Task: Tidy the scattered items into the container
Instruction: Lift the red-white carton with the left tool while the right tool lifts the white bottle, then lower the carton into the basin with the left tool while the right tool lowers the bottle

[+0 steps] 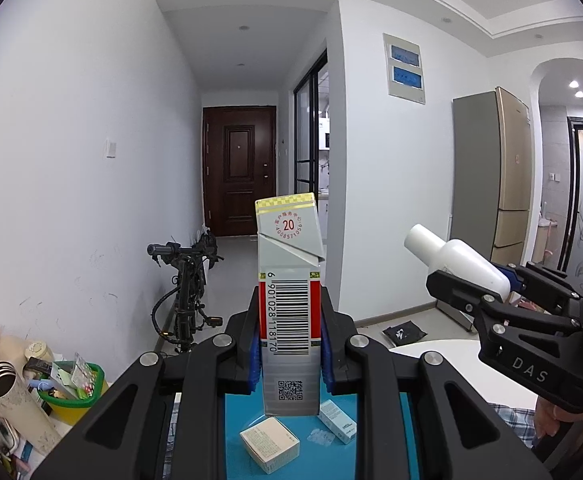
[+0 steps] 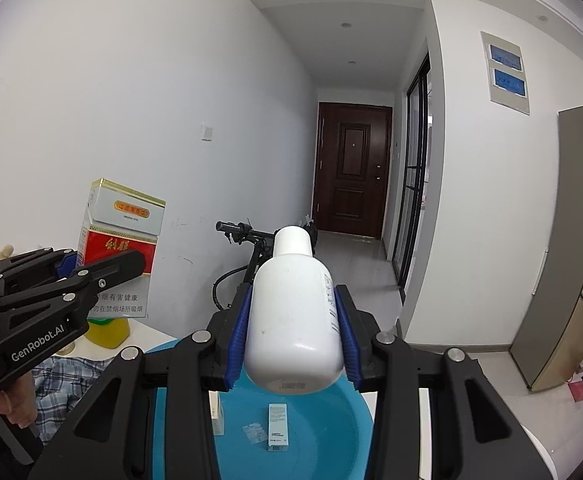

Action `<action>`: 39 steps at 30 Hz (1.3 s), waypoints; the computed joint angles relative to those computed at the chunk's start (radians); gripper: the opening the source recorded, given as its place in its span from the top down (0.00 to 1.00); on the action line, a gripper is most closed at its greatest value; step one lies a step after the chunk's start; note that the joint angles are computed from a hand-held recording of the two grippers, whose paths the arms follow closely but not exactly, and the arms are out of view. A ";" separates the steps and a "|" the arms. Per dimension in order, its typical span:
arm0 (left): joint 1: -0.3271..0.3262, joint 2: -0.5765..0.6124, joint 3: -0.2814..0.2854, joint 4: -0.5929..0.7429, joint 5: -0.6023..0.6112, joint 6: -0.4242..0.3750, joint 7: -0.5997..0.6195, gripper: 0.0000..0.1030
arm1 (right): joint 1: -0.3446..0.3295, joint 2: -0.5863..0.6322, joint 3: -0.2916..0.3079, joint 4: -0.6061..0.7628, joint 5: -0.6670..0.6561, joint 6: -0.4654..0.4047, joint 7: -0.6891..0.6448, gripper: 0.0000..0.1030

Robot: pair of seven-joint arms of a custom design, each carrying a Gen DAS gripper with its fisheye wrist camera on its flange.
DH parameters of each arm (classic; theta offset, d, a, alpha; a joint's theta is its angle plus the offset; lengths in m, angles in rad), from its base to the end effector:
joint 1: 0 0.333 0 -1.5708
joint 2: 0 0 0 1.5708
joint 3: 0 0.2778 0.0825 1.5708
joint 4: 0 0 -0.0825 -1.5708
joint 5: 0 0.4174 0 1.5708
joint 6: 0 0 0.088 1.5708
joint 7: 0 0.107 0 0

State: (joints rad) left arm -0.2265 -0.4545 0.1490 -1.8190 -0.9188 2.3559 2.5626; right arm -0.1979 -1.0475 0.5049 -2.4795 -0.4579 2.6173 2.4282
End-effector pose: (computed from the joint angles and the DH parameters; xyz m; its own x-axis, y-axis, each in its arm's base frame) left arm 0.4823 -0.0247 0.8029 -0.6669 -0.7451 0.0080 -0.1851 0.1552 -0.9704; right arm 0.3451 0.1885 0.6631 -0.2861 -0.9556 0.0704 -0.2610 0.0071 -0.9653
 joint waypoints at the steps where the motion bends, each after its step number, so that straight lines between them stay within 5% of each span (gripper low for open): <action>1: 0.001 0.001 -0.002 -0.001 0.000 0.006 -0.001 0.77 | 0.000 -0.002 0.000 -0.001 0.000 0.000 0.001 0.63; 14: 0.032 0.101 -0.069 0.061 0.112 -0.002 -0.114 0.77 | 0.023 0.111 -0.065 0.019 0.039 -0.014 -0.041 0.63; 30: 0.148 0.366 -0.195 0.293 0.261 -0.295 -0.285 0.77 | 0.113 0.277 -0.191 0.048 0.070 -0.091 -0.127 0.63; 39: 0.174 0.416 -0.252 0.327 0.330 -0.421 -0.291 0.77 | 0.135 0.301 -0.241 0.049 0.094 -0.143 -0.163 0.63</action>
